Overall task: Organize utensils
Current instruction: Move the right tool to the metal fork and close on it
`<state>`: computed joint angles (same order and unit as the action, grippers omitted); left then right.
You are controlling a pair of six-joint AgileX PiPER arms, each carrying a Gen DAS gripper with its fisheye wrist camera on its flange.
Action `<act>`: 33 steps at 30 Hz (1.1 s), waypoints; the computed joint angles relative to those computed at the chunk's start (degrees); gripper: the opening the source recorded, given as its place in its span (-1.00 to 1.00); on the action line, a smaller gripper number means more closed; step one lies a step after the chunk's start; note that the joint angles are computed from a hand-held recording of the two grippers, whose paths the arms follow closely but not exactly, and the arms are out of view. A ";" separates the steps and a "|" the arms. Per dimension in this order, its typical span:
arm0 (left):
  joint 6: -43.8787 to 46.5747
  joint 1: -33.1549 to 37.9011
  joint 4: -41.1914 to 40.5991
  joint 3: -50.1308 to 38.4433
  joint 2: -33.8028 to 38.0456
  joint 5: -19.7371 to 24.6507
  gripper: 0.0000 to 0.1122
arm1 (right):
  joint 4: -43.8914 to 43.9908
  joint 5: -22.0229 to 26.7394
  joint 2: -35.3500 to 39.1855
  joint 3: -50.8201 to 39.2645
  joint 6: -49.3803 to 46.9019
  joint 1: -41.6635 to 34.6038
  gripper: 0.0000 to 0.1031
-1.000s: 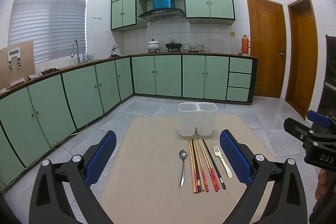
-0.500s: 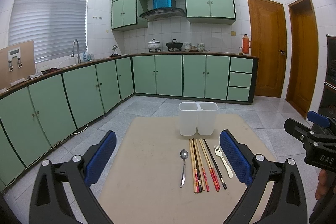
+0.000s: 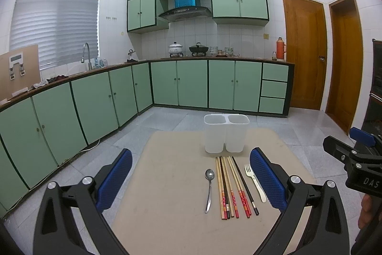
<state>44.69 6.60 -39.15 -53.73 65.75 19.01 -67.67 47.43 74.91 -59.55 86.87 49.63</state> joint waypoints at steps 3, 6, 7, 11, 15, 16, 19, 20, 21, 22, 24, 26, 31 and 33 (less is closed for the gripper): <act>0.07 0.03 0.04 -0.24 0.63 -0.02 0.73 | -2.03 -2.86 2.98 0.24 2.96 -1.88 0.90; -0.57 -0.20 0.82 -0.62 1.49 -0.18 0.73 | -0.51 -2.91 2.85 -0.54 1.13 -2.45 0.90; -0.56 -0.25 1.07 -0.79 2.24 -0.46 0.73 | -0.06 -2.87 3.21 -1.00 0.56 -2.59 0.90; -7.57 -2.42 8.09 -1.68 5.56 -2.92 0.73 | 1.19 -4.88 5.03 -1.79 -1.23 -5.01 0.90; -11.77 -2.16 13.02 -4.78 11.41 -3.22 0.73 | 4.43 -8.69 8.84 -3.79 -4.70 -9.16 0.90; -12.85 -2.16 14.31 -6.07 13.96 -3.15 0.73 | 5.59 -9.50 9.97 -4.57 -6.04 -10.18 0.90; -19.23 -3.09 21.62 -9.13 20.22 -4.17 0.73 | 9.13 -11.85 14.73 -7.50 -10.38 -13.32 0.90; -22.16 -3.59 24.80 -10.11 21.83 -4.26 0.73 | 10.48 -12.57 16.44 -8.71 -12.05 -14.36 0.90; -23.54 -3.78 26.62 -11.84 24.65 -4.13 0.73 | 12.10 -13.30 18.21 -9.98 -13.94 -15.40 0.90; -23.22 -3.70 26.47 -12.74 26.08 -3.93 0.73 | 13.58 -14.06 19.68 -11.14 -15.61 -16.36 0.90; -27.48 -4.17 31.23 -16.57 31.09 -2.58 0.73 | 19.21 -15.50 24.00 -15.15 -21.25 -18.80 0.90; -31.44 -4.98 35.26 -18.46 34.24 -2.25 0.73 | 24.89 -16.49 28.23 -18.90 -26.73 -21.16 0.85; -33.27 -5.78 36.72 -24.89 41.07 0.45 0.73 | 37.77 -14.30 38.27 -29.53 -40.71 -24.74 0.57; -34.65 -6.45 38.46 -26.22 42.68 0.64 0.72 | 41.19 -12.29 42.10 -34.06 -44.42 -25.38 0.52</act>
<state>10.04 0.15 -0.68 -79.95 108.43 19.65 -26.47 35.14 117.02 -93.61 42.44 24.25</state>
